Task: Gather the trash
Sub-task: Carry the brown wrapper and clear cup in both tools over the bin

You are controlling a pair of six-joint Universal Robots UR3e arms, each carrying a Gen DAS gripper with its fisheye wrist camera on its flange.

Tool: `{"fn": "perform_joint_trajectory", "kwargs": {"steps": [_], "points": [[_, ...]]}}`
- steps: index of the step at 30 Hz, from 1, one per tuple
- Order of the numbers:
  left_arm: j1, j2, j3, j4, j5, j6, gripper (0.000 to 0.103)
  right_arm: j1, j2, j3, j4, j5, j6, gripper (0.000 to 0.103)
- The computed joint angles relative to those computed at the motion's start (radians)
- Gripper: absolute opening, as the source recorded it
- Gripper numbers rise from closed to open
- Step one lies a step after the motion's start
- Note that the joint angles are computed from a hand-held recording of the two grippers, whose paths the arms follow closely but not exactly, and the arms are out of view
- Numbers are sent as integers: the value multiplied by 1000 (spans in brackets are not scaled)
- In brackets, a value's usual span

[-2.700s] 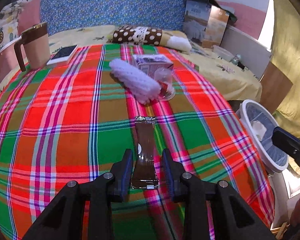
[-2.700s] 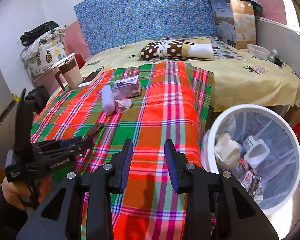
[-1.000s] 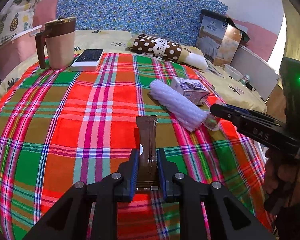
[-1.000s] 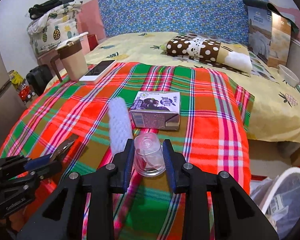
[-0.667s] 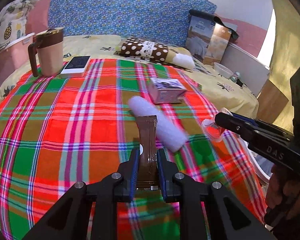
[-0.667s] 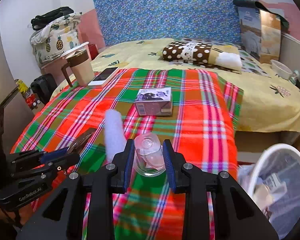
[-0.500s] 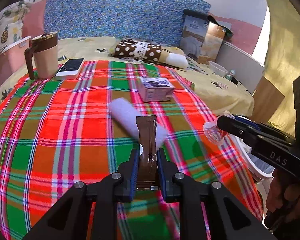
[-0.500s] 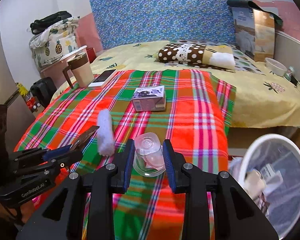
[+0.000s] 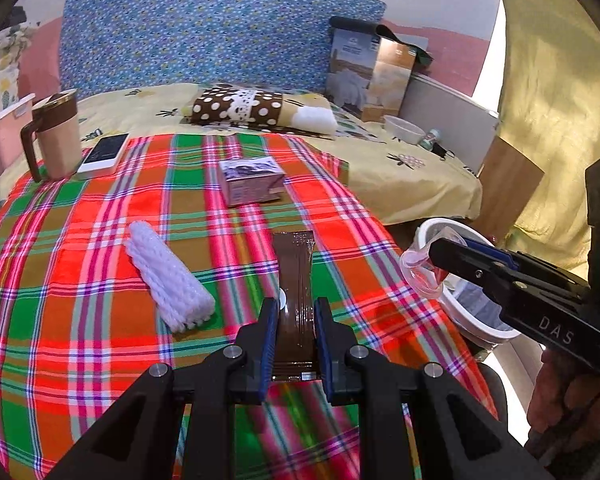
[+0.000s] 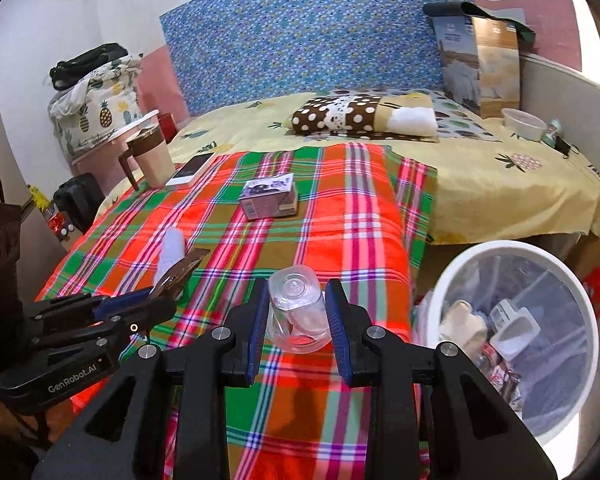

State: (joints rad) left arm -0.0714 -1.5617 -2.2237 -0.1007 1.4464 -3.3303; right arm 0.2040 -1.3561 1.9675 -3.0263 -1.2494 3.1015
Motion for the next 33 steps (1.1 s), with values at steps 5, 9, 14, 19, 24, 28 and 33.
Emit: {"fn": "perform_joint_trajectory", "kwargs": {"steps": [5,9,14,19,24,28,33], "points": [[-47,-55,69,-8,15,-6,19,-41,-38,63,-35,9,-1,31],[-95,-117,150,-20,25,-7,19,-93,-76,122,-60,18,-2,31],[-161,-212,274,-45,31,-9,19,-180,-130,191,-75,27,0,31],[-216,-308,399,-73,18,-9,19,-259,-183,251,-77,35,-6,31],[-255,-385,510,-100,-1,-4,19,-331,-229,299,-75,45,-14,31],[-287,-452,613,-130,-6,1,19,-376,-244,324,-74,55,-21,31],[-319,-540,749,-191,-21,17,19,-428,-250,352,-68,70,-33,31]]}}
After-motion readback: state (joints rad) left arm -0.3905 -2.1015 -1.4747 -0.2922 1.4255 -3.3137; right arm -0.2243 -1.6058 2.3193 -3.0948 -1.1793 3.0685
